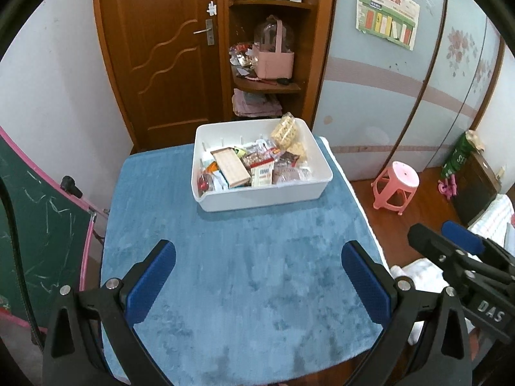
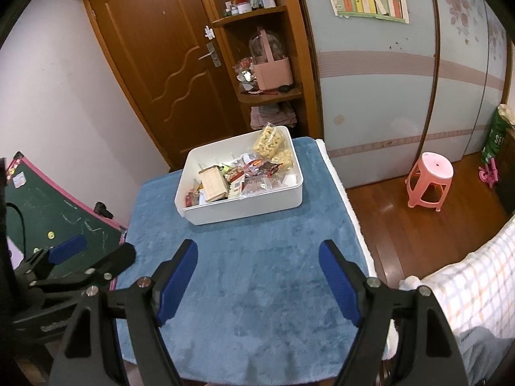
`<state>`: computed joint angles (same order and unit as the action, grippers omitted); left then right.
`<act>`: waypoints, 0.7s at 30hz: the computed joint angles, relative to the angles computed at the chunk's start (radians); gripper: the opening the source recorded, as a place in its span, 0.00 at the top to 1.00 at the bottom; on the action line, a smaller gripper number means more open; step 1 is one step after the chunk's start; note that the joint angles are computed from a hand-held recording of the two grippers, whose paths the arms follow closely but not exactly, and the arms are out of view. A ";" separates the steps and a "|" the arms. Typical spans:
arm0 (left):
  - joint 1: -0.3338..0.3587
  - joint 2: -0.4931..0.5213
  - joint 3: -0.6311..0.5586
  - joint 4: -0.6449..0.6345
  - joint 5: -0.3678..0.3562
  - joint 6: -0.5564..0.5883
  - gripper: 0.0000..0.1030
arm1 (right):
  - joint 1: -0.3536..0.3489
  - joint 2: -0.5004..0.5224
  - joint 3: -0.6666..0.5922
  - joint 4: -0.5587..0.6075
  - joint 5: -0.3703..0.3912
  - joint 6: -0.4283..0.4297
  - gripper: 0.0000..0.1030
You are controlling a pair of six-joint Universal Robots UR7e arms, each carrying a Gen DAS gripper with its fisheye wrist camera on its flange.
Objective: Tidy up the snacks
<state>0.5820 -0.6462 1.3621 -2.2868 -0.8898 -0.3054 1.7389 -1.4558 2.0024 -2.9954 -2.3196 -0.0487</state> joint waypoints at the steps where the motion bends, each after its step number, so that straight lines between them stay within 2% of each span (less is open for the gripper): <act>1: -0.003 -0.009 0.009 0.004 -0.005 -0.006 0.00 | 0.010 -0.008 0.009 0.000 -0.005 -0.002 0.24; 11: -0.039 -0.070 0.083 0.019 0.010 -0.061 0.00 | 0.069 -0.039 0.065 -0.020 -0.046 -0.011 0.24; 21: -0.049 -0.109 0.126 0.055 0.017 -0.144 0.00 | 0.079 -0.045 0.078 -0.003 -0.050 -0.021 0.24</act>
<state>0.5329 -0.7550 1.4885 -2.2323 -0.8727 -0.4494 1.8175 -1.5011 2.0806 -2.9984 -2.3697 -0.0693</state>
